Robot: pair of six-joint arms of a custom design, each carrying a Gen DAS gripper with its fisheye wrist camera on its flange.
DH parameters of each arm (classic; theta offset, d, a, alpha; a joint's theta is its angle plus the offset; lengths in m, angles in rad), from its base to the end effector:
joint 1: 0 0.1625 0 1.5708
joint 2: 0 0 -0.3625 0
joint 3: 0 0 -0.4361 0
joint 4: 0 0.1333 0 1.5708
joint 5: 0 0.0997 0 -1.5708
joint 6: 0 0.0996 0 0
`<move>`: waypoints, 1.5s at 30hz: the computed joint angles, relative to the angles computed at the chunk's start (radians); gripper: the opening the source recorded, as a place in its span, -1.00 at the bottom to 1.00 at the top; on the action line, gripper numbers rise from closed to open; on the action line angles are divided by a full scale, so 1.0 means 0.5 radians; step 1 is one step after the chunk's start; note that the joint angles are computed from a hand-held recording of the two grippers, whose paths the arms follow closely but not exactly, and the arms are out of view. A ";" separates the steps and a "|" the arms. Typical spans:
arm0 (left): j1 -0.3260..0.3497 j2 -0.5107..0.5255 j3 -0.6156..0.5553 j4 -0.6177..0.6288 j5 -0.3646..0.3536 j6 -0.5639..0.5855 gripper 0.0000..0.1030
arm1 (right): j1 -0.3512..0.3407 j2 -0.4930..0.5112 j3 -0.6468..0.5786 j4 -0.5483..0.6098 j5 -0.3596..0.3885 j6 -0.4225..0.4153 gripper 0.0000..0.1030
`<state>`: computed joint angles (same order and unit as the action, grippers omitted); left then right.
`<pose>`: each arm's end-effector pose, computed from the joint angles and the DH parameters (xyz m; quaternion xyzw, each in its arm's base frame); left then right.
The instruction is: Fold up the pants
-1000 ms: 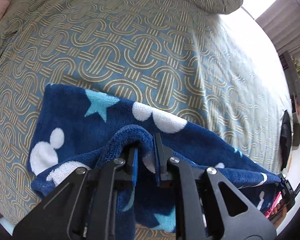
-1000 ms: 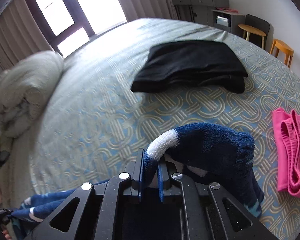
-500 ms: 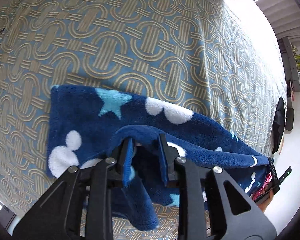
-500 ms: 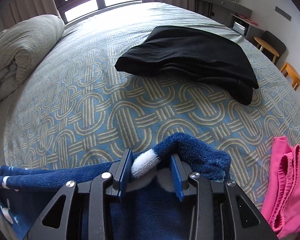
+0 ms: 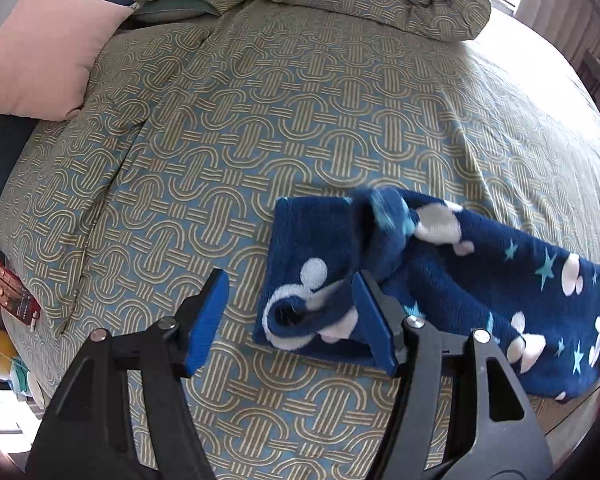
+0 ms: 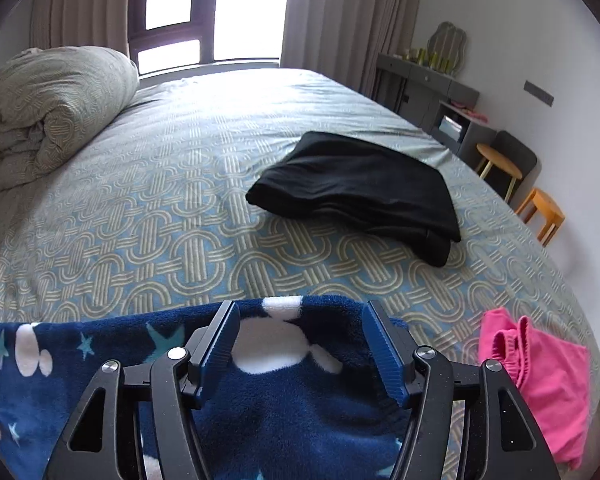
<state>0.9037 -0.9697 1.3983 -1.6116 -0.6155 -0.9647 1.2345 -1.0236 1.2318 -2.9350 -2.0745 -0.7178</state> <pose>-0.2473 -0.6609 0.1893 -0.0416 0.8749 -0.2113 0.4337 -0.1622 -0.7222 0.4380 0.0201 -0.8222 0.3523 0.4465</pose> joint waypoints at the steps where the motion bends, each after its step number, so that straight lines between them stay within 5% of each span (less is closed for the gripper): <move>1: -0.010 -0.044 0.089 -0.090 -0.003 0.040 0.26 | 0.007 -0.043 0.072 -0.071 0.015 -0.043 0.36; 10: -0.038 -0.203 0.432 -0.331 -0.003 -0.016 0.27 | 0.029 -0.470 0.736 -0.275 0.130 -0.257 0.42; 17: -0.013 -0.444 0.818 -0.815 -0.081 -0.068 0.27 | 0.003 -0.679 1.008 -0.186 0.110 -0.199 0.42; 20: -0.018 -0.456 0.935 -1.124 -0.203 0.070 0.27 | -0.021 -0.746 1.082 -0.180 0.101 -0.183 0.42; 24: -0.031 -0.308 0.968 -1.571 -0.538 0.351 0.26 | -0.056 -0.831 1.143 -0.092 0.129 -0.089 0.42; 29: -0.091 0.080 0.791 -1.952 -1.156 0.795 0.26 | -0.100 -0.908 1.228 -0.068 0.141 -0.063 0.42; 33: -0.235 0.454 0.492 -1.821 -1.479 1.267 0.26 | -0.168 -0.955 1.249 -0.050 0.182 0.003 0.42; 38: -0.387 0.873 0.089 -1.568 -1.510 1.634 0.26 | -0.307 -1.043 1.224 0.080 0.309 0.265 0.42; 45: -0.388 1.188 -0.323 -1.585 -1.435 1.611 0.25 | -0.467 -1.149 1.295 -0.005 0.373 0.371 0.43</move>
